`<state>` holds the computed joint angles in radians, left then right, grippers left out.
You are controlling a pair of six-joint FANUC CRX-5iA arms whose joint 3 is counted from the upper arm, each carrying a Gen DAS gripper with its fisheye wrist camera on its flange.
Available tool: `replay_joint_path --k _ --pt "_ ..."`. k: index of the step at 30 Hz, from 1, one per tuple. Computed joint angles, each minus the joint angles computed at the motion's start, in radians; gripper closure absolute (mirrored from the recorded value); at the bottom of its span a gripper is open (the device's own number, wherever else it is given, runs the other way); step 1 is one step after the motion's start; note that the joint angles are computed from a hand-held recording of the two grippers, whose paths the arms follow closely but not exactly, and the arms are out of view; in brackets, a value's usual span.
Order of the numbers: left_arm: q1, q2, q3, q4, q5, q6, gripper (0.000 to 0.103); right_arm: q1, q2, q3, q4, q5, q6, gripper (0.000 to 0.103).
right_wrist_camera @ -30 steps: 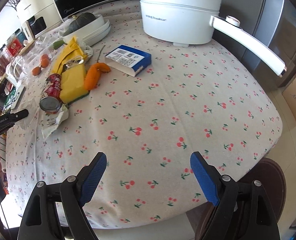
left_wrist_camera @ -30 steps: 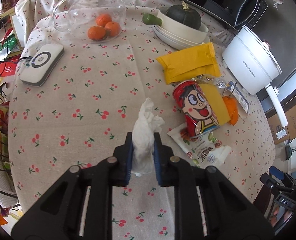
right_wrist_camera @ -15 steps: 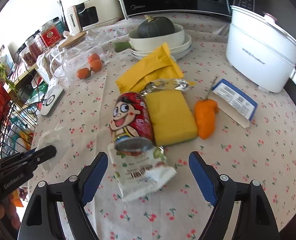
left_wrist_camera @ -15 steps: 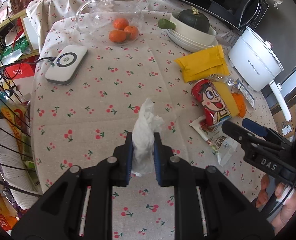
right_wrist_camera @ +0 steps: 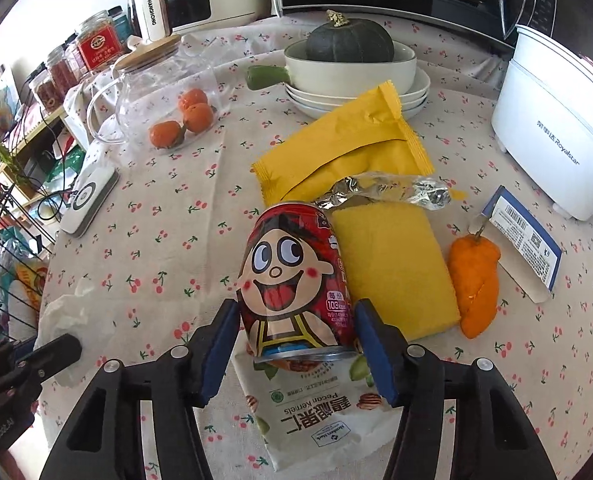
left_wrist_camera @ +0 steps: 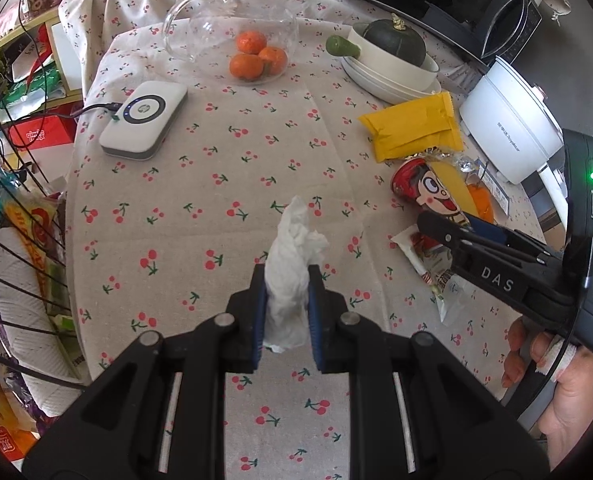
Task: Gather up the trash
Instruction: 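Close the right tool around the red cartoon drink can and lift it, then carry the can over the bin with the right tool while the left tool drops the tissue in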
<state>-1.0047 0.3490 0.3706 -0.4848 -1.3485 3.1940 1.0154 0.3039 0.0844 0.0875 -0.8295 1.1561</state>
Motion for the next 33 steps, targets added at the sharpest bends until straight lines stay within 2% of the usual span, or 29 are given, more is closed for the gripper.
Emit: replay_joint_path --k 5,17,23,28,33 --pt "-0.008 0.019 0.037 -0.004 0.001 -0.010 0.083 -0.012 -0.077 -0.045 -0.051 -0.012 0.047 0.044" --pt "-0.063 0.122 0.230 -0.032 -0.034 -0.060 0.083 -0.073 -0.351 -0.268 -0.012 -0.019 0.091 0.047" --pt "-0.092 0.227 0.399 -0.040 -0.091 -0.142 0.083 -0.146 -0.439 -0.341 -0.019 -0.063 0.085 0.047" --pt "-0.095 0.316 0.518 -0.004 -0.082 -0.197 0.083 -0.211 -0.477 -0.356 -0.027 -0.112 0.081 0.047" --pt "-0.097 0.450 0.724 0.032 -0.108 -0.300 0.083 -0.276 -0.522 -0.372 -0.053 -0.134 0.109 0.047"
